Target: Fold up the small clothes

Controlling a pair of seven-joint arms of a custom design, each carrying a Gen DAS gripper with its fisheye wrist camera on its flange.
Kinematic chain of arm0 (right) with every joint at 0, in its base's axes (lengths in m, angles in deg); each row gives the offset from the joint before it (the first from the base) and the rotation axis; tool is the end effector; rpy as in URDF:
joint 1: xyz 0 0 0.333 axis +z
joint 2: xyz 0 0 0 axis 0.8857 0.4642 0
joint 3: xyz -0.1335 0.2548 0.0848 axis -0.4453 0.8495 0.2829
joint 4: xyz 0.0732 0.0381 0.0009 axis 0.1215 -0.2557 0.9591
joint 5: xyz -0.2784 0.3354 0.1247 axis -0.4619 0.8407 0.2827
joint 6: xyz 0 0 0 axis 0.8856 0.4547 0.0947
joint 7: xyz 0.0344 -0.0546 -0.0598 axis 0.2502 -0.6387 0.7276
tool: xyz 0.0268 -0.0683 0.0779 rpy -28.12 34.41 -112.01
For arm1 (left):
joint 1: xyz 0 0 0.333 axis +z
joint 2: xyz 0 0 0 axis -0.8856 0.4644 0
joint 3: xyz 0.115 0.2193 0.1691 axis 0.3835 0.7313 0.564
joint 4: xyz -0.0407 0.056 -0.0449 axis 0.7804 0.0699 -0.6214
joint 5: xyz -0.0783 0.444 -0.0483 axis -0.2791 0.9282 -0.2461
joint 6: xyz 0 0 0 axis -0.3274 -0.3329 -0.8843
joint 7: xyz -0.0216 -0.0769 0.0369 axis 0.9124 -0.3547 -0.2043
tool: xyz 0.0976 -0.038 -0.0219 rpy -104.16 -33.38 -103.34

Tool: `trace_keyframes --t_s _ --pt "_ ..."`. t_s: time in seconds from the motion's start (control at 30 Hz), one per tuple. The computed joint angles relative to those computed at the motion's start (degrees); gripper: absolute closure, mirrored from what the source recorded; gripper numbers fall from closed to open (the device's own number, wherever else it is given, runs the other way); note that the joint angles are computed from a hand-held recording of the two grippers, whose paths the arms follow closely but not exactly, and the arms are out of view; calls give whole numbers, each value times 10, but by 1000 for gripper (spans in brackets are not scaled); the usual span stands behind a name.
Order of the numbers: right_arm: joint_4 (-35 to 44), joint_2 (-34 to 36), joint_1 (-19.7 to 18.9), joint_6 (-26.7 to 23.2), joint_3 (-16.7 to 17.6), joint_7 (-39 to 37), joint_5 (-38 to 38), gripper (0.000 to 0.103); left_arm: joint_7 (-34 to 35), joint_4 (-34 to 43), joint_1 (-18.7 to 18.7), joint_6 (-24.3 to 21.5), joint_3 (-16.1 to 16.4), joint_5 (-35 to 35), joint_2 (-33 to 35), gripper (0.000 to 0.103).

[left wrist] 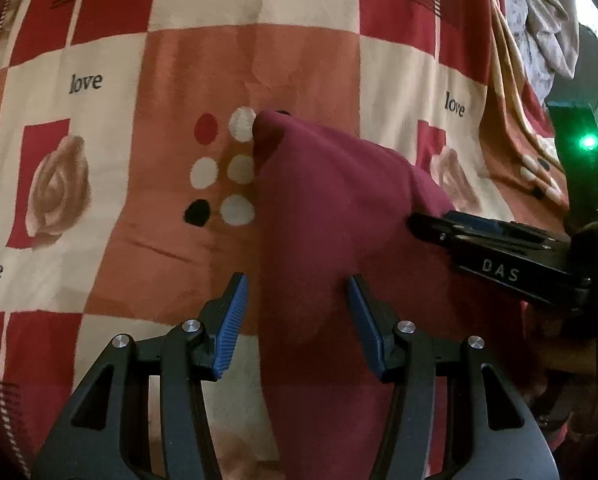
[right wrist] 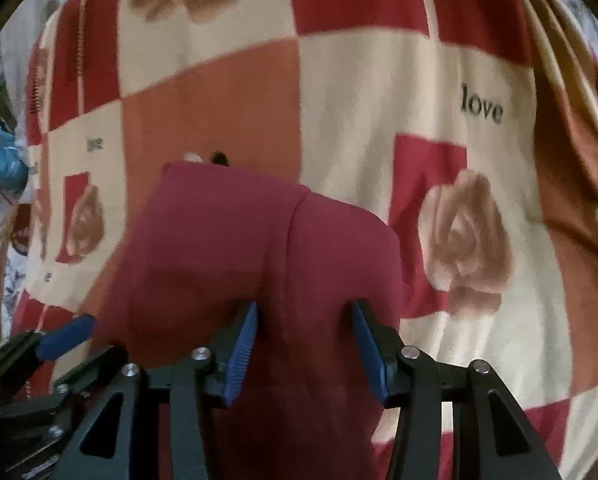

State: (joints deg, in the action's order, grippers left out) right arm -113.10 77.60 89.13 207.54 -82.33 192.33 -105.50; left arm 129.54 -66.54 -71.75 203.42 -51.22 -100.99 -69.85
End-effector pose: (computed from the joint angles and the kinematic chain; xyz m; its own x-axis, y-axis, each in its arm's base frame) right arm 0.5538 0.3732 0.4515 -0.1596 -0.9628 -0.2183 -0.8436 0.2478 -0.4764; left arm 0.5590 -0.1122 0.4651 -0.4436 -0.8871 0.1277 -0.7747 0.3080 -0.5522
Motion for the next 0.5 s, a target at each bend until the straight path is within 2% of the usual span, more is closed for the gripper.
trace_keyframes --t_s 0.13,0.23,0.37,0.47,0.5 --pt "-11 -8 -4 12 0 -12 10 55 -2 0 0 1 -1 -1 2 50" --pt "-42 -41 -7 23 4 -1 19 52 3 0 0 -6 3 -8 -2 50" --pt "-107 -102 -19 54 20 40 19 29 17 2 -1 -24 10 -28 -5 50" --pt "-149 -135 -26 78 29 23 68 28 29 15 2 -63 19 -57 0 44" --pt "-165 -145 -26 94 29 13 93 28 38 21 4 -84 25 -73 2 38"
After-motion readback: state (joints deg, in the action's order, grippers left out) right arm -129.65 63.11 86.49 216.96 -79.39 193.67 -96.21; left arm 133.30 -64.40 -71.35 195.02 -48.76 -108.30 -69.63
